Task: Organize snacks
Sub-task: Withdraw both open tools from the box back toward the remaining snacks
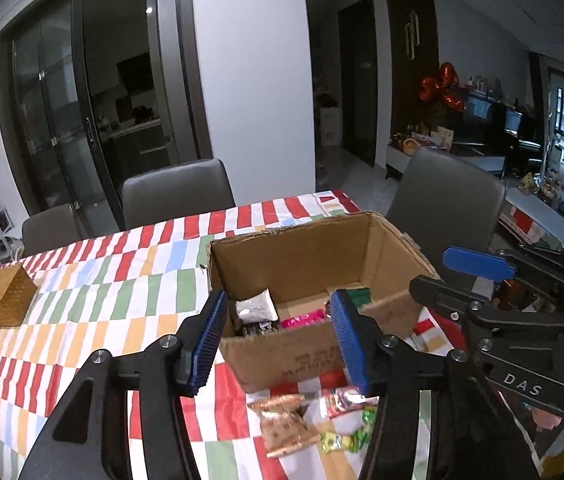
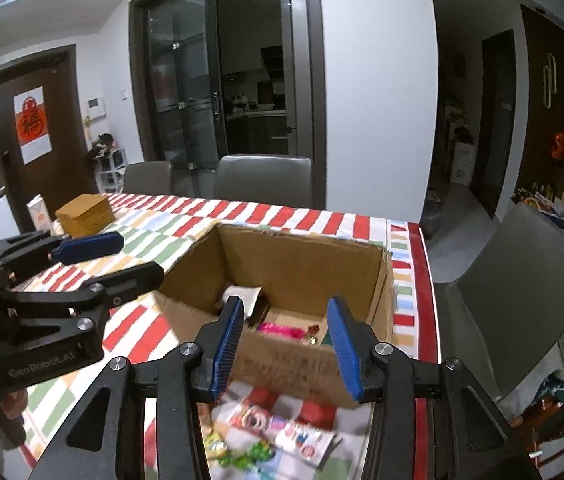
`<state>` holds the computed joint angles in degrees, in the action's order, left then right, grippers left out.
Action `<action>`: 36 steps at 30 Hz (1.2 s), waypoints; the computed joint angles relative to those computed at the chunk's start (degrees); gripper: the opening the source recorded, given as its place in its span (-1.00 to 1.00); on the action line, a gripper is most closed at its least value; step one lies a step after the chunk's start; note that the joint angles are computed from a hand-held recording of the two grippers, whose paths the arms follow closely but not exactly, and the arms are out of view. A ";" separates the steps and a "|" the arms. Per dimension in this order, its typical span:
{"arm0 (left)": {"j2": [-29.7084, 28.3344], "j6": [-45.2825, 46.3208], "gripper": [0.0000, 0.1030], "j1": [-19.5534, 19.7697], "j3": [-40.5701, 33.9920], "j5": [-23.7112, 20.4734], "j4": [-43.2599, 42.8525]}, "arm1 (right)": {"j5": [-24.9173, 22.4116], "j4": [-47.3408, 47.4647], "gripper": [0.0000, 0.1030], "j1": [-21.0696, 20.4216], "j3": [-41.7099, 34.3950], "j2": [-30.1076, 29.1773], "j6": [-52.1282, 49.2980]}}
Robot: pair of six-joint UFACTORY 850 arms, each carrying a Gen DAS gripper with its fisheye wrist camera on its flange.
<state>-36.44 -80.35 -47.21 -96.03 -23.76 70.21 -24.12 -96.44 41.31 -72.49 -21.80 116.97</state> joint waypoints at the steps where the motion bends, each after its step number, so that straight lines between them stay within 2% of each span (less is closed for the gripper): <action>1: 0.91 -1.70 0.05 -0.40 1.46 0.04 1.71 | 0.04 -0.52 -0.13 0.33 0.83 0.54 0.57; 7: 4.82 -11.14 0.11 -2.80 8.76 -1.83 11.37 | -0.36 -2.60 -0.13 2.36 5.35 3.12 3.87; 12: 6.59 -14.84 0.13 -4.08 13.09 -2.13 13.96 | -1.13 -3.00 -0.13 3.91 8.45 4.31 6.24; 18: 7.47 -17.54 0.13 -4.34 16.92 0.04 12.88 | -0.79 1.59 -0.13 5.48 10.53 4.34 3.40; 25: 6.62 -14.37 0.13 -4.56 19.13 3.17 9.92 | 2.32 7.12 -0.13 6.08 11.85 2.85 0.54; 28: 6.65 -17.33 0.13 -4.35 20.58 4.94 14.12 | 3.73 10.78 -0.13 6.03 11.83 1.81 -2.24; 36: 4.24 -17.56 0.12 -2.64 20.16 10.59 20.89 | 6.28 12.48 -0.13 5.56 10.75 -1.23 -2.27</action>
